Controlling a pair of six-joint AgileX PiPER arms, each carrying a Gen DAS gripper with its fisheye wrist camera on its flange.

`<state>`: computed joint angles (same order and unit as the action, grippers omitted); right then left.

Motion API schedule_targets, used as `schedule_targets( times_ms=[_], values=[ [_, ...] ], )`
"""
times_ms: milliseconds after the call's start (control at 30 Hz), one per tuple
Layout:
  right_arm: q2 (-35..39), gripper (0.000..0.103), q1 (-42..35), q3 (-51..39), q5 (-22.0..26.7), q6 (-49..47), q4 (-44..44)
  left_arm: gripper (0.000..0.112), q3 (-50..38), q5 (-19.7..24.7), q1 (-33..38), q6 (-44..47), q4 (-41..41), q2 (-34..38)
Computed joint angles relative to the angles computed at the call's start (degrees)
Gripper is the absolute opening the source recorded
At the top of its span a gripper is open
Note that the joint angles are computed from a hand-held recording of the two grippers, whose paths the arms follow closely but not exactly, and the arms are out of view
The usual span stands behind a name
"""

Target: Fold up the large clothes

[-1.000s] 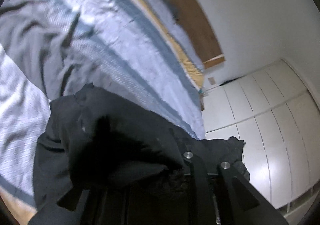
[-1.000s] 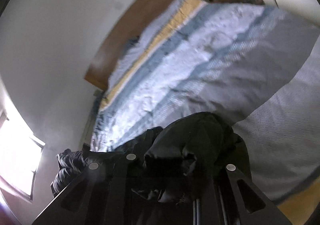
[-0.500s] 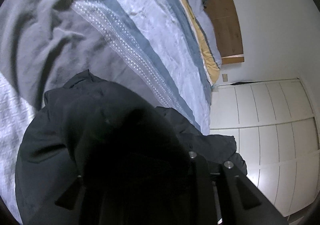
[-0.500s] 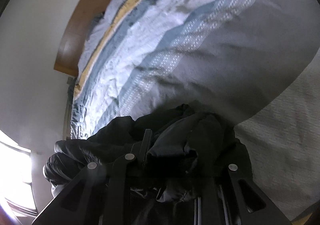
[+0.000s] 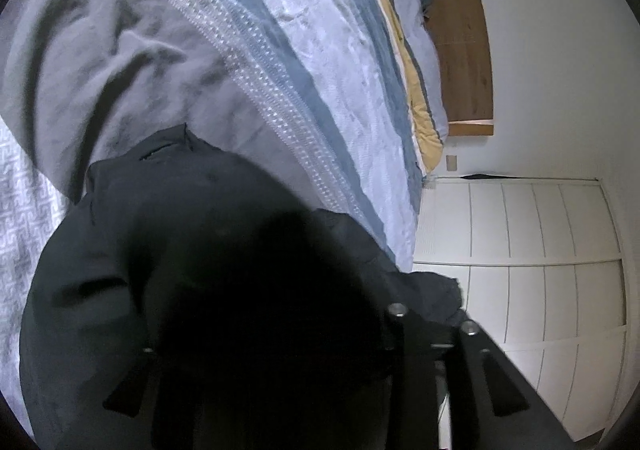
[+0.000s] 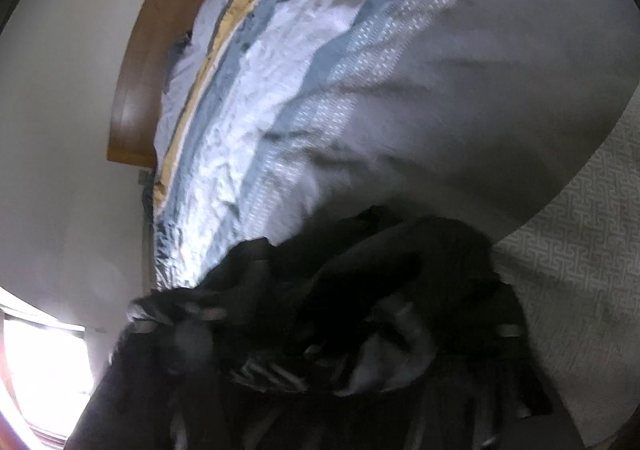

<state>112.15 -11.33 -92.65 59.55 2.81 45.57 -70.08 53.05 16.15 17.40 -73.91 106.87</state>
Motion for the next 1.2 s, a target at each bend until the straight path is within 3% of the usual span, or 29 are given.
schedule_targets(
  times_ms=[67, 133, 400, 600, 800, 1000, 1200],
  values=[
    [-0.4, 0.088, 0.2, -1.9, 0.3, 2.0, -1.3, 0.054, 0.1, 0.9, 0.8, -1.1, 0.3, -1.7],
    [-0.5, 0.089, 0.0, -3.7, 1.4, 3.3, -2.1, 0.064, -0.2, 1.4, 1.8, -2.9, 0.5, -3.1],
    [-2.0, 0.092, -2.0, -11.3, 5.9, 8.1, -6.7, 0.066, -4.3, 2.3, 5.3, -11.4, 7.5, -8.7],
    [-6.3, 0.092, -0.2, -11.6, 8.6, 5.7, -8.8, 0.066, -7.9, 2.6, 1.7, -20.9, 25.3, -15.2],
    [-15.7, 0.092, 6.6, -2.1, 5.1, 4.7, -14.6, 0.066, -4.7, -0.9, -9.7, -26.1, 40.5, -21.4],
    [-23.7, 0.092, 17.5, 7.4, -0.2, 7.1, -22.2, 0.066, -0.1, -6.1, -24.2, -38.0, 55.0, -26.9],
    [-25.7, 0.092, 29.1, 8.2, -1.7, 14.3, -32.6, 0.066, 1.7, -8.4, -36.3, -52.1, 68.2, -28.3]
  ],
)
